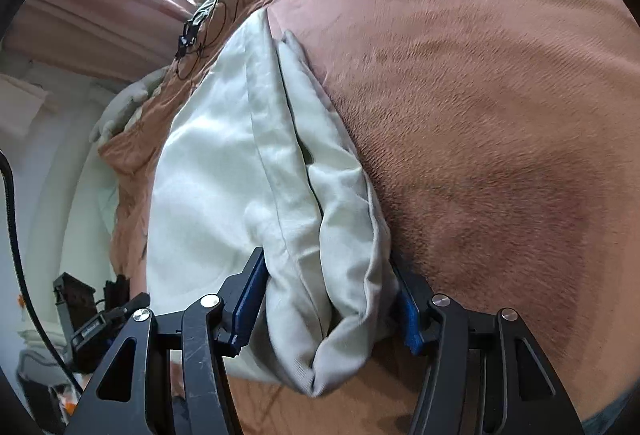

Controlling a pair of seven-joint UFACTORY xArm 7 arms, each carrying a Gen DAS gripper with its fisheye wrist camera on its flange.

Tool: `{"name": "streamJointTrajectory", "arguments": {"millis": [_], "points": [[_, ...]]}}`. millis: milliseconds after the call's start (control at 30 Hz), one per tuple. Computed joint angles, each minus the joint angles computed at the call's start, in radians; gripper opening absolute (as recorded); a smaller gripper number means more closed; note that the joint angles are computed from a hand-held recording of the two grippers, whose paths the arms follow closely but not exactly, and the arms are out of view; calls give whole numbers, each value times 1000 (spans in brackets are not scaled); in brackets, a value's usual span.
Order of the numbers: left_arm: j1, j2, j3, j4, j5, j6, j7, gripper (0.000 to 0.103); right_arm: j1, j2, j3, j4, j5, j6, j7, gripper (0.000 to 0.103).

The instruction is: Fold large clothes

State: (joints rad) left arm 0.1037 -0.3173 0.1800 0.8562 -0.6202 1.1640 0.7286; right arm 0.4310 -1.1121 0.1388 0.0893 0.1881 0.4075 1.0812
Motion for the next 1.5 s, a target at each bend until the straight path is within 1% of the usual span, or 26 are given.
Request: {"name": "streamJointTrajectory", "arguments": {"millis": [67, 133, 200, 233, 300, 367, 433, 467, 500, 533, 567, 667, 900, 1200, 1233, 1400, 1500], "points": [[0, -9, -2, -9, 2, -6, 2, 54, 4, 11, 2, -3, 0, -22, -2, 56], [3, -15, 6, -15, -5, 8, -6, 54, 7, 14, 4, -9, 1, -39, 3, 53], [5, -23, 8, -27, -9, 13, -13, 57, 14, 10, 3, -16, 2, -52, 8, 46], [5, -28, 6, -36, -2, 7, -7, 59, 17, -2, 7, -22, 3, -51, 14, 44], [5, -25, 4, -40, 10, 7, -4, 59, 19, -15, 16, -29, 1, -52, 30, 39], [5, -14, 6, -34, 11, 29, -22, 58, 22, -32, 25, -34, -1, -52, 49, 35], [7, -7, 9, -33, 6, 37, -16, 50, 30, -45, 29, -37, -4, -55, 62, 32], [9, -12, 8, -36, 7, 34, -11, 43, 33, -46, 30, -35, -7, -57, 66, 29], [10, -10, 10, -33, 3, 41, -14, 39, 35, -48, 30, -34, -8, -58, 71, 27], [13, -6, 15, -25, -2, 51, -17, 33, 40, -54, 33, -32, -8, -57, 79, 26], [17, -7, 18, -18, -6, 61, -19, 28, 42, -59, 34, -29, -10, -53, 85, 25], [26, -23, 23, -12, -3, 73, -10, 23, 54, -58, 51, -8, -14, -34, 106, 24], [56, -54, 52, -2, 15, 130, 7, 21, 103, -94, 91, -7, -12, 11, 170, 24], [91, -100, 85, -6, 55, 170, 46, 20, 195, -122, 216, 7, -29, 65, 342, 24], [90, -103, 82, -7, 54, 168, 43, 20, 202, -111, 231, 14, -34, 63, 364, 24], [108, -116, 106, -7, 72, 187, 73, 19, 231, -73, 276, 29, -61, 37, 450, 24], [115, -112, 112, 4, 71, 193, 81, 19, 246, -48, 277, 39, -82, 21, 470, 24]]}}
